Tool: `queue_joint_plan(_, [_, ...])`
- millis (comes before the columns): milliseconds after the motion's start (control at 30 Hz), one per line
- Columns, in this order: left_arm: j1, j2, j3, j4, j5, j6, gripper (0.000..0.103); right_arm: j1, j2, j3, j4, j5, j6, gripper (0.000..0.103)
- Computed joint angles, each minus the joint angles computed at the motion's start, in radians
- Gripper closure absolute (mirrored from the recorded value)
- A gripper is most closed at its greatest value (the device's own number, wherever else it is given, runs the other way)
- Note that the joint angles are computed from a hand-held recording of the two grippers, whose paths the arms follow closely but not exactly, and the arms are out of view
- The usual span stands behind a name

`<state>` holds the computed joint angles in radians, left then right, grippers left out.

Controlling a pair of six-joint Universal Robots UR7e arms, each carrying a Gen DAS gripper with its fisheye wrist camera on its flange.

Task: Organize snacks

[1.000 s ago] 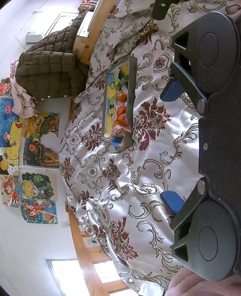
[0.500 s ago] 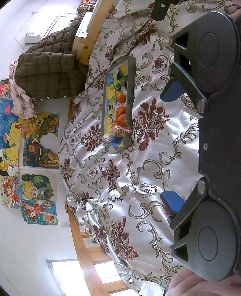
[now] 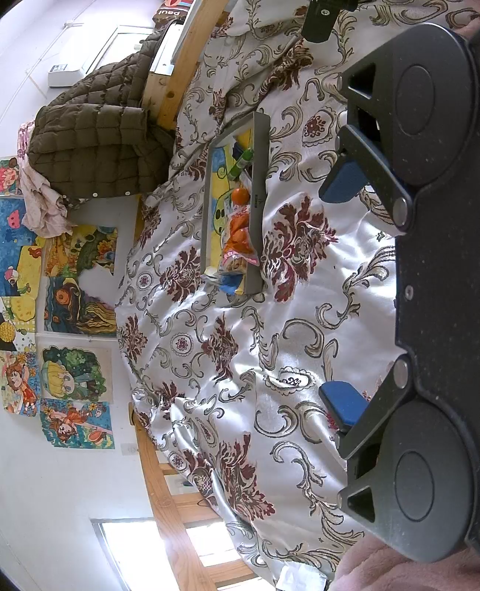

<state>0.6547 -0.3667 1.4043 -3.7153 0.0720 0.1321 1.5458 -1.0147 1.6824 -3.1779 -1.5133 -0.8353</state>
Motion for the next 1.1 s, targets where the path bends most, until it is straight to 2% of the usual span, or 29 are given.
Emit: queue_joint_plan(1100, [0.0,0.001,-0.001,-0.007,0.001,0.01,0.001,0.003,-0.002,0.001,0.002,-0.007,-0.002,0.0])
